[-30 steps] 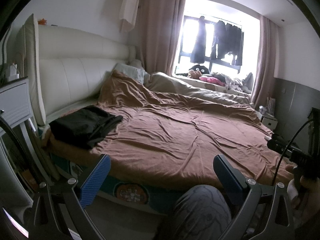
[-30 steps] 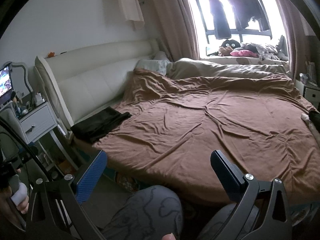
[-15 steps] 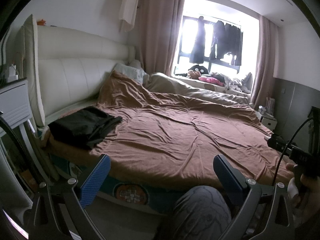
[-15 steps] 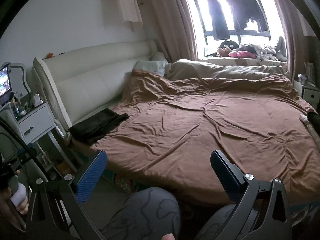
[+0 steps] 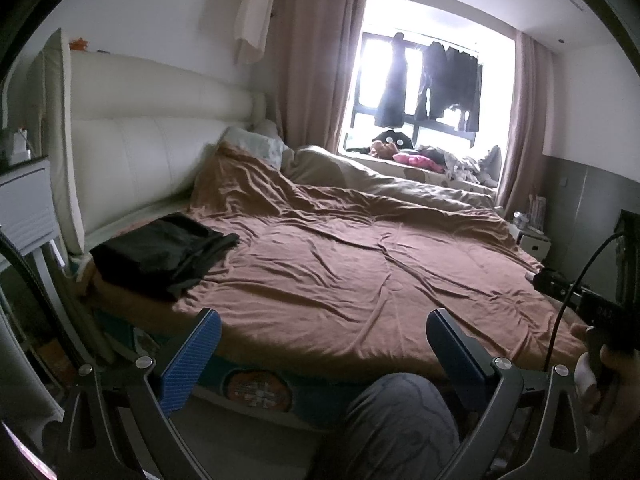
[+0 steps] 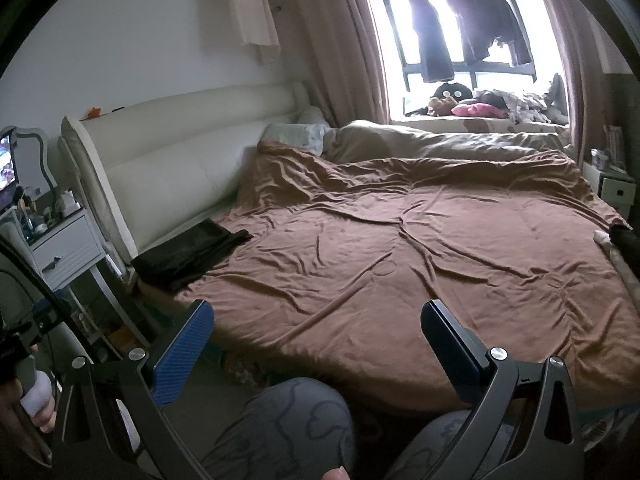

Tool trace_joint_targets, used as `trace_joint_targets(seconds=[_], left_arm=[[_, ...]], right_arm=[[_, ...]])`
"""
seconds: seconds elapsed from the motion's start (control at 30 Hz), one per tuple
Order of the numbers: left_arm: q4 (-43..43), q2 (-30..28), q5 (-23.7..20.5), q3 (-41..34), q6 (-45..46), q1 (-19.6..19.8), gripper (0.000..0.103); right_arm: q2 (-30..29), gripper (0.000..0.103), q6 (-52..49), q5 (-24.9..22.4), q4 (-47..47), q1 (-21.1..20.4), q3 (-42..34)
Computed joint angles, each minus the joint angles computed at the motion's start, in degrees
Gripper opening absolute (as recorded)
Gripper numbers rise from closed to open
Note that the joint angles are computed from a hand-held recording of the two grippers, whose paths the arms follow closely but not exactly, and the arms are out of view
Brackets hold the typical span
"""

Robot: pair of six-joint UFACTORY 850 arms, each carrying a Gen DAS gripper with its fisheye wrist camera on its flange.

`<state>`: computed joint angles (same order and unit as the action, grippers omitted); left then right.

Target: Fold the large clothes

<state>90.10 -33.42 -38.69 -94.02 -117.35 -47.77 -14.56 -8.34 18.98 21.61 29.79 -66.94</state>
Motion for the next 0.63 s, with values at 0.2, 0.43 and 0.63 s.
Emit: trace_joint_targets(seconds=[0.2,0.43,0.63], left_arm=[[0.2,0.0,0.2,0.0,0.1,0.0,0.103],[2.1,0.2,0.0,0.6,-1.1,-0.1,0.103],[4.3,0.9,-0.9,2.1,-3.3,-0.3,0.103]], right_arm=[[0.0,0.103,-0.5,-0.2,0.5,0.0,0.0],[0.3,0.103,-1.4,0.1,1.0,0.0,0.3],[0.5,0.103,-1.6,0.1,1.3,0.0,0.5]])
